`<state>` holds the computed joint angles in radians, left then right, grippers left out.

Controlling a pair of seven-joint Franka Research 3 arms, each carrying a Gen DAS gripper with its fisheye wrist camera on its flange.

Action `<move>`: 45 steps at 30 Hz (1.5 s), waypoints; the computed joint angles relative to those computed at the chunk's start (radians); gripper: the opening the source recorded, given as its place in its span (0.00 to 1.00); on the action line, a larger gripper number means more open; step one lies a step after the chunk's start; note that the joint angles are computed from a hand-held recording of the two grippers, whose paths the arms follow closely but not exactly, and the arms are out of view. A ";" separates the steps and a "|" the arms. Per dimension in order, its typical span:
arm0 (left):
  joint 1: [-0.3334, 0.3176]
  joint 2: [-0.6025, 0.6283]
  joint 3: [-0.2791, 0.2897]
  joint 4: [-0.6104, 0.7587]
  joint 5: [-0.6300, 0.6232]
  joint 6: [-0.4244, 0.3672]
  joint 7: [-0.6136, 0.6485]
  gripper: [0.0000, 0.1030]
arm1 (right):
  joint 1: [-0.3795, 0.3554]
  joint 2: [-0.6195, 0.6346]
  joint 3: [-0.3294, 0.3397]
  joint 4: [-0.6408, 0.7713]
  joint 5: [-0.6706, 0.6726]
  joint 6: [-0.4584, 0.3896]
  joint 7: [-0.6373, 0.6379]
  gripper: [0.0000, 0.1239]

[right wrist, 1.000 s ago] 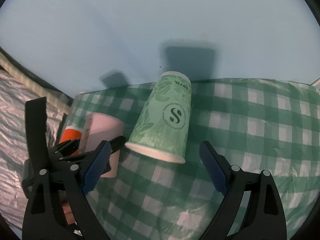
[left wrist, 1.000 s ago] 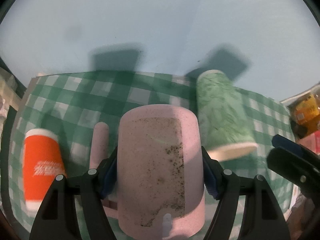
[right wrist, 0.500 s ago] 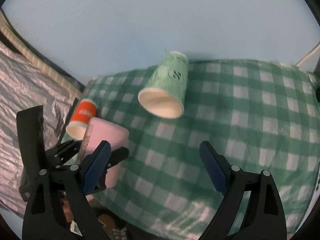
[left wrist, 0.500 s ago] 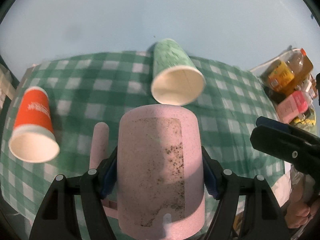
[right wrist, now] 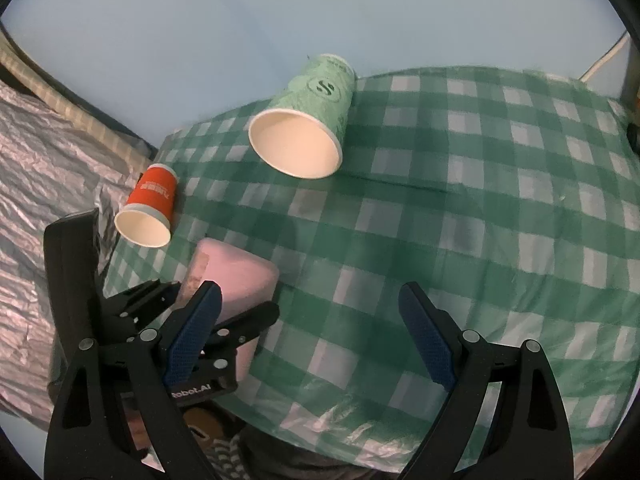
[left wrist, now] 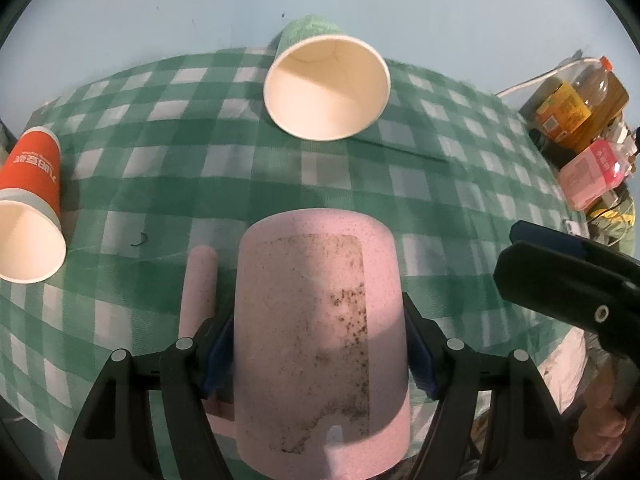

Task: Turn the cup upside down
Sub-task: 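Lift the pink mug with the left tool and rotate it bottom up, then close the right tool on the pink mug while the left tool opens and releases it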

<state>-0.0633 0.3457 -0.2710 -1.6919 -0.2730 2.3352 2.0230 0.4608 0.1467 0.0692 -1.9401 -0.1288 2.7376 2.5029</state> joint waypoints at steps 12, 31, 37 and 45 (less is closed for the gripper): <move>0.016 -0.062 0.002 -0.032 0.001 0.008 0.077 0.80 | -0.001 0.021 0.005 0.013 0.069 0.019 -0.046 0.73; 0.116 -0.103 0.078 -0.043 -0.154 -0.005 0.192 0.83 | 0.044 0.213 0.014 0.279 0.199 -0.107 -0.139 0.73; 0.136 -0.082 0.069 -0.047 -0.194 -0.020 0.222 0.83 | 0.048 0.299 0.002 0.391 0.235 -0.197 -0.131 0.72; 0.148 -0.056 0.056 -0.037 -0.212 -0.022 0.224 0.83 | 0.043 0.370 0.007 0.490 0.272 -0.290 -0.144 0.72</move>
